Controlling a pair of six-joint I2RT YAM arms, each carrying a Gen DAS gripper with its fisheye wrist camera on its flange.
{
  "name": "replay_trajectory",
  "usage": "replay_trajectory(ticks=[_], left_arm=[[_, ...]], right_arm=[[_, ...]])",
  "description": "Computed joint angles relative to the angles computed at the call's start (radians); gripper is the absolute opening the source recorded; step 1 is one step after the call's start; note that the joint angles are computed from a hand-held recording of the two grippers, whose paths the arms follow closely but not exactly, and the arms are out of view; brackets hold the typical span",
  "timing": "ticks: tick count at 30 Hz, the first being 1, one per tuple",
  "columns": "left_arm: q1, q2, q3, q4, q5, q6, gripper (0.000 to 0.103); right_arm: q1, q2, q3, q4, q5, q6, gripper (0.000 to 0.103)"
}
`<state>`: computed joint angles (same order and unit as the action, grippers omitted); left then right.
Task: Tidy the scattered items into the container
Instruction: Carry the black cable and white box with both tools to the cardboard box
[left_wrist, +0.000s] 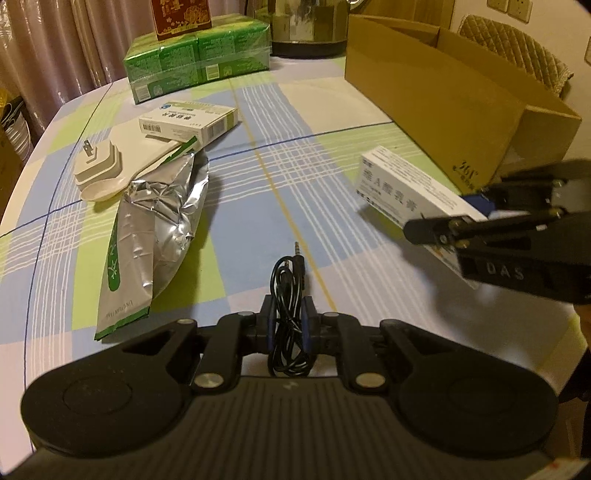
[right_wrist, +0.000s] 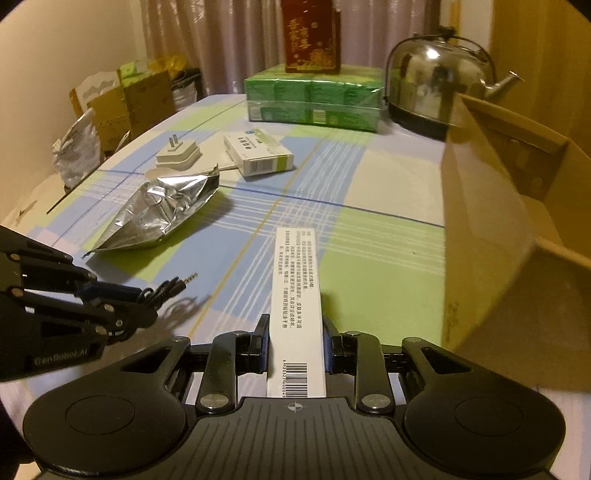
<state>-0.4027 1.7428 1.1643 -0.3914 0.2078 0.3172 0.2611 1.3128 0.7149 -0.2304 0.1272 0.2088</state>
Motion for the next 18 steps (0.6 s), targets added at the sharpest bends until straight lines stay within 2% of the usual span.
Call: replay_trajectory(ticks=[10,18], left_arm=[[-0.011,-0.075,-0.018,-0.014,0.014,-0.014,0.01],[-0.055,-0.085,0.048,-0.017,0.001,-0.023,0.01]], right_arm=[[0.029,-0.144,-0.028,-0.089,0.061,0.024,0.023],[0.005,-0.207,0.013,-0.116,0.096,-0.016,0.023]])
